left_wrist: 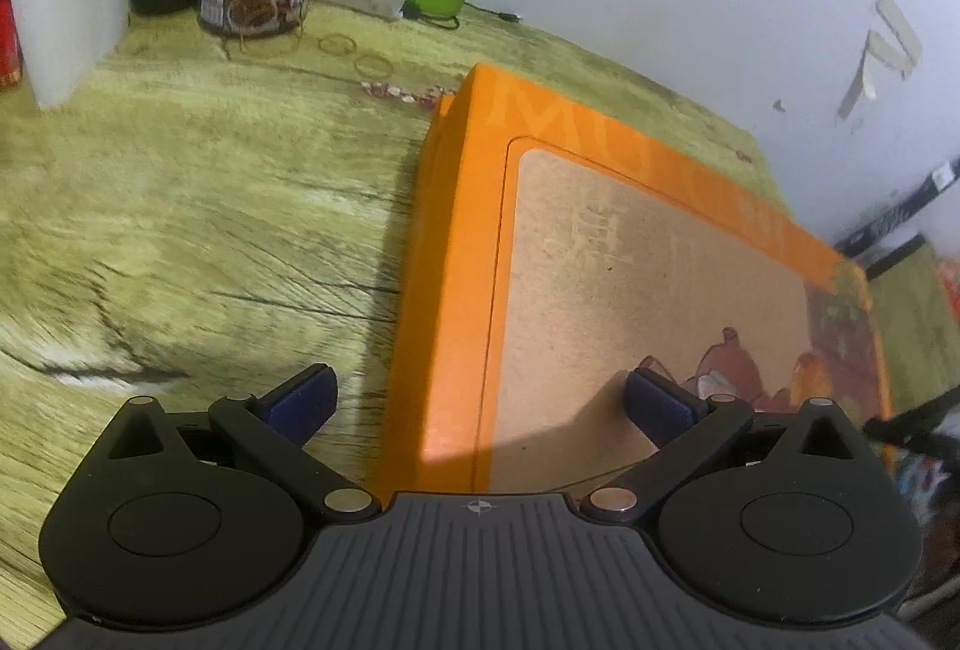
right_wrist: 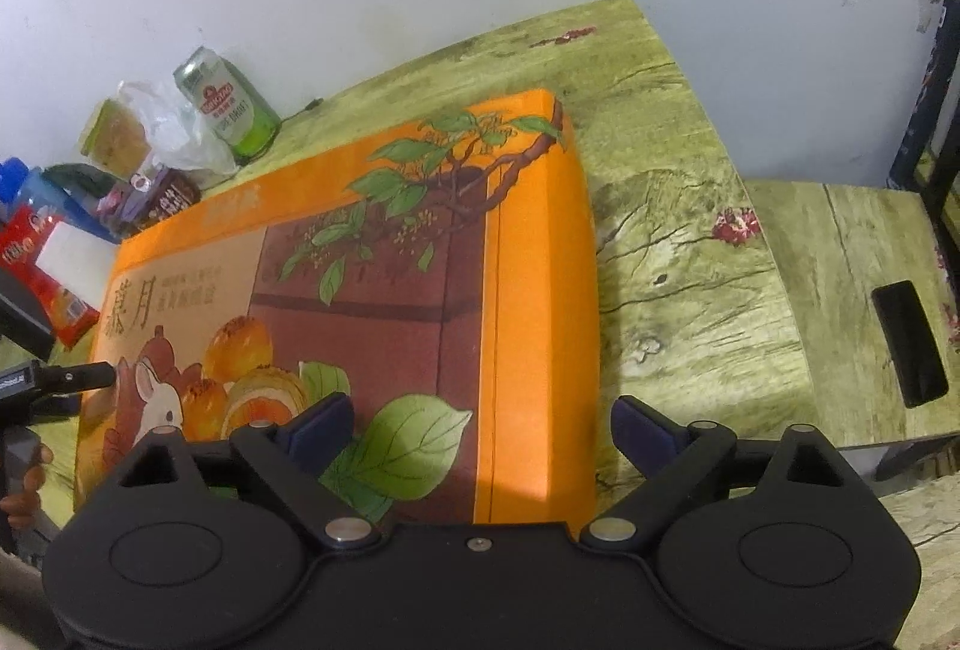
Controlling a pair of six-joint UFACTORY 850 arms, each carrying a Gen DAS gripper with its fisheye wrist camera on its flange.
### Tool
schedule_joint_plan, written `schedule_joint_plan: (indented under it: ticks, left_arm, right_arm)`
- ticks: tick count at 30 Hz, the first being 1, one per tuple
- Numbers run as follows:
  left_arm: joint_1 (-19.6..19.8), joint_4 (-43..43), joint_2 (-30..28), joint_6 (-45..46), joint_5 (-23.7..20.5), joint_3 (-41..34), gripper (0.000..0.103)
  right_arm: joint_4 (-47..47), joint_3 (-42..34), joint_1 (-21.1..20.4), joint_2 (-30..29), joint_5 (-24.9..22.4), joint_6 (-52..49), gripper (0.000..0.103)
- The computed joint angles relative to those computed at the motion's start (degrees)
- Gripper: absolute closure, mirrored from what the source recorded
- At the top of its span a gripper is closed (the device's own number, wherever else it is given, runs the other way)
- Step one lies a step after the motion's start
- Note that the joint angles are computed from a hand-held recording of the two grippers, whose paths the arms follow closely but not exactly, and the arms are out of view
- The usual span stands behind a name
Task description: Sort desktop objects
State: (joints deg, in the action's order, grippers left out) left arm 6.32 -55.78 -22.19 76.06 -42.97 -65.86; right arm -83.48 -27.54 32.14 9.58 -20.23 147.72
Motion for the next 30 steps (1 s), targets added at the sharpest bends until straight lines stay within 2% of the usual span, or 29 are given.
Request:
schedule_joint_plan:
  ticks: [4,10,13,17,21,24,30]
  left_arm:
    - [-0.3,0.5,0.3,2.7,1.2,0.5,0.0]
    - [0.2,1.3,-1.4,0.7,-1.1,-1.1,0.0]
    - [-0.1,3.4,-1.9,-0.1,-3.6,-2.0,0.005]
    - [-1.4,6.1,-1.3,-0.6,-2.9,-1.7,0.003]
    - [-0.6,5.5,-2.3,-0.6,-4.4,-2.6,0.003]
    - [0.2,4.8,-2.2,1.1,-5.3,-1.9,0.0]
    - [1.5,3.7,-2.7,0.0,-7.7,-1.3,0.001]
  right_arm:
    - [1.2,-0.7,0.8,-0.8,-1.3,-0.4,0.014]
    - [2.2,-1.3,1.4,-1.6,-2.8,-0.8,0.015]
    - [4.6,-2.0,1.8,-2.0,-3.7,-3.0,0.016]
    - [8.7,-3.2,2.3,-2.7,-5.0,-7.9,0.016]
    - [11.1,-4.0,2.6,-3.2,-5.7,-11.2,0.016]
    - [11.0,-3.9,2.6,-3.3,-5.6,-10.6,0.015]
    - [10.7,-3.7,2.4,-3.3,-5.1,-9.0,0.015]
